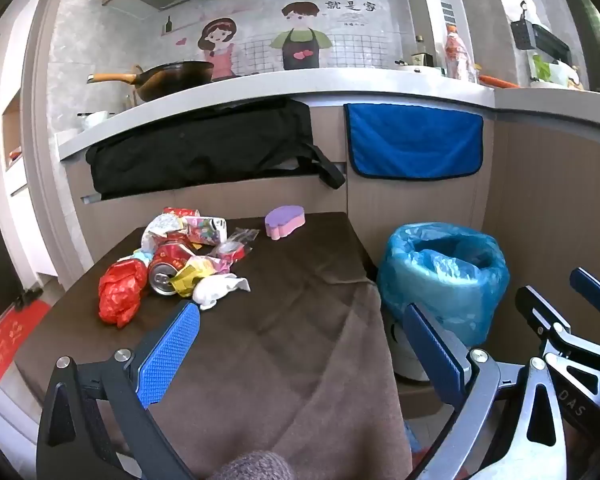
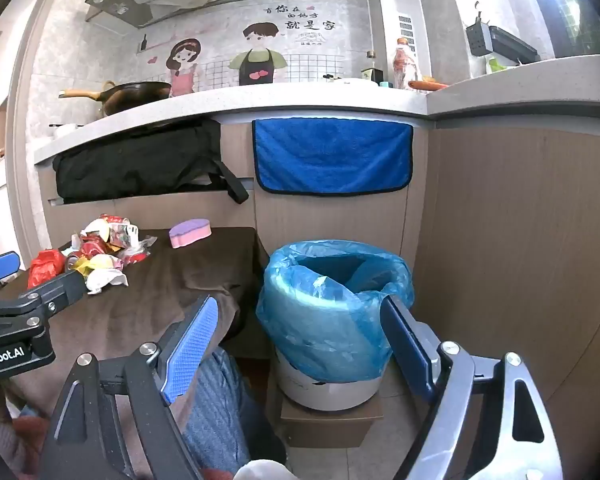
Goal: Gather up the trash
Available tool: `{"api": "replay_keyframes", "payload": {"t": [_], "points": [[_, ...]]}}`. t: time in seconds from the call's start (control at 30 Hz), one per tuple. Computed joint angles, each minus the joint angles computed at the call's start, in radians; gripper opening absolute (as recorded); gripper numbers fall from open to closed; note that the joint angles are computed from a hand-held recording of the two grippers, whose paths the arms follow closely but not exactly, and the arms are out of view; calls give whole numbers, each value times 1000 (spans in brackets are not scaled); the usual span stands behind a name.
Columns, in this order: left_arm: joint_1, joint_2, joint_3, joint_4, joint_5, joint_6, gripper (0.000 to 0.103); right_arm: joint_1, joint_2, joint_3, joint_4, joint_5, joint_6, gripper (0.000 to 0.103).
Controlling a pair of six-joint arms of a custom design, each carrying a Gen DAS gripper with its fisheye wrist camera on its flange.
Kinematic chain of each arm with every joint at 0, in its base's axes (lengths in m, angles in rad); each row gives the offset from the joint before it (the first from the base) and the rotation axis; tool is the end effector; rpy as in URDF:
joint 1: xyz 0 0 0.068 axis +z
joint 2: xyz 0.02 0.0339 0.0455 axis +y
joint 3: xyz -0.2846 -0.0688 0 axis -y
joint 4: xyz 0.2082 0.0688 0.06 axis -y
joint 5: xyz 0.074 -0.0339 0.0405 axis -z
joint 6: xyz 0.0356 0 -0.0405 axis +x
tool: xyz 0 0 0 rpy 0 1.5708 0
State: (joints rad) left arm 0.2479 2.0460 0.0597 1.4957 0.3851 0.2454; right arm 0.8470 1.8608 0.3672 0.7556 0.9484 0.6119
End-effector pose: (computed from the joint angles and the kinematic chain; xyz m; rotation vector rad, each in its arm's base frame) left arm 0.2121 0.0399 0.1015 0.2324 2.0103 -0.0858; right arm 0.1855 0.1662 0.1195 0.2086 1.9667 -0.1695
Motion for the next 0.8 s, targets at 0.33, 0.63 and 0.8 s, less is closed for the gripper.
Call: {"api": "replay_keyframes", "payload": {"t": [0.33,0.63,0.8], "points": [[16,-3,-18,38,12,3,101,9,13,14,0,2,-10,81],[32,-30,-6,3,28,6,101,20,27,28,7,-3,-26,81],[55,-65,13,-54,46,12,101,19,20,24,21,-24,-47,81]]}}
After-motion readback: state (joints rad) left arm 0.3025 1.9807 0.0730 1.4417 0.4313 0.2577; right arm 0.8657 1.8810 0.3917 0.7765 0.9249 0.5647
